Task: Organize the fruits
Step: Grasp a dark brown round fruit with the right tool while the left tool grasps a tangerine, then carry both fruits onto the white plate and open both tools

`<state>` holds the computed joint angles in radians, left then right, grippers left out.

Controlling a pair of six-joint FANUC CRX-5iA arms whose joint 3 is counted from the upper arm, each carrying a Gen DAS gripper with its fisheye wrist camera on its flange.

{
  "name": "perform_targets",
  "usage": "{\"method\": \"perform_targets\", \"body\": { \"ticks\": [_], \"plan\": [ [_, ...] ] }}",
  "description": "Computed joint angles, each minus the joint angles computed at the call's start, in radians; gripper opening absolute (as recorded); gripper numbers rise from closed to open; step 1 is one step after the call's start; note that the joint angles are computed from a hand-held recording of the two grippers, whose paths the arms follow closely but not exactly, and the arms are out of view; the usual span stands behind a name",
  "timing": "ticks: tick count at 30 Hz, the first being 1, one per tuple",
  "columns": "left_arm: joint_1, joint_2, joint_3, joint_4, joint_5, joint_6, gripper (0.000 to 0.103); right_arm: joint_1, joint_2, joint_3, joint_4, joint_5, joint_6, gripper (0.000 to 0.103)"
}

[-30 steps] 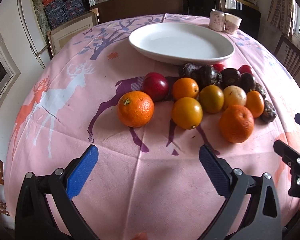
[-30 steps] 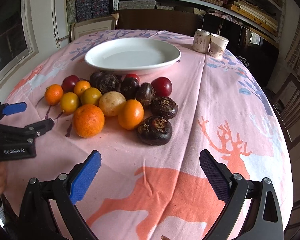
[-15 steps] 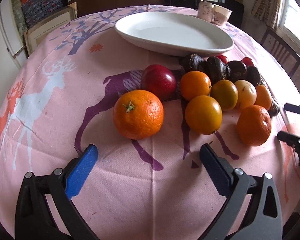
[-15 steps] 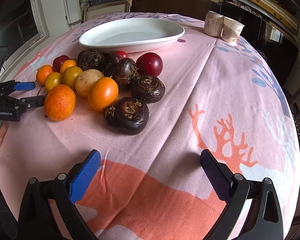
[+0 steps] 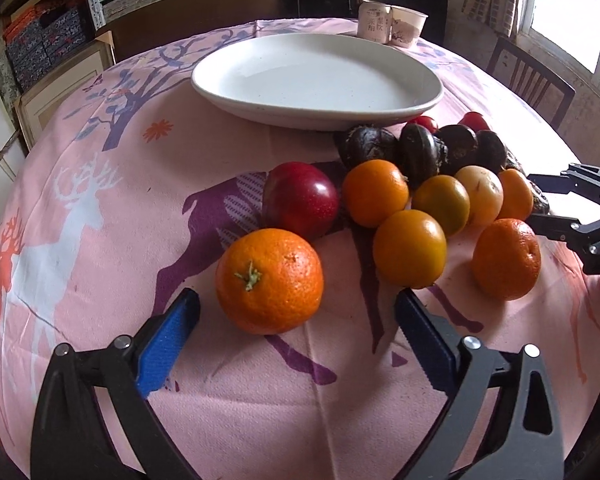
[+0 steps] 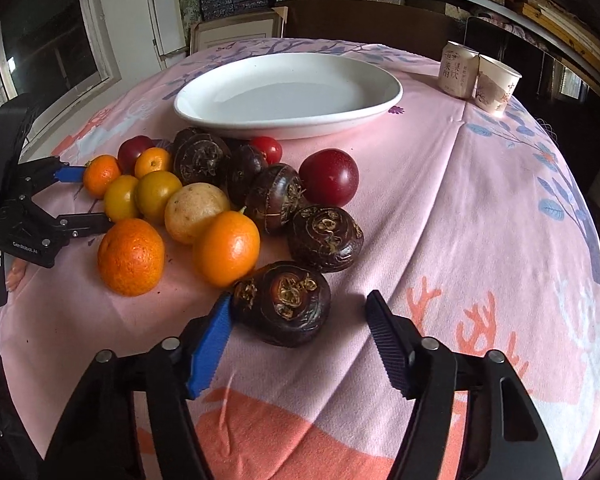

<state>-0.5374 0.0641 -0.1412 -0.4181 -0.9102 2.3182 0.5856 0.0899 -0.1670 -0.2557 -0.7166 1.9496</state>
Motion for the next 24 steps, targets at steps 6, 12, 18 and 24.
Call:
{"method": "perform_targets", "body": {
  "ticks": [6, 12, 18, 24],
  "plan": [
    [0.010, -0.021, -0.015, -0.015, 0.030, -0.009, 0.054, 0.007, -0.008, -0.009, 0.000, 0.009, 0.020, 0.047],
    [0.047, -0.070, -0.076, 0.027, 0.097, -0.045, 0.045, -0.040, 0.000, 0.026, -0.093, -0.039, 0.090, 0.046],
    [0.037, -0.120, -0.049, -0.035, 0.094, 0.035, 0.045, -0.127, -0.032, 0.072, -0.259, -0.072, 0.166, 0.046],
    [0.108, -0.010, 0.094, -0.010, 0.139, -0.006, 0.045, -0.124, 0.076, 0.266, -0.358, -0.062, 0.148, 0.046]
  ]
}}
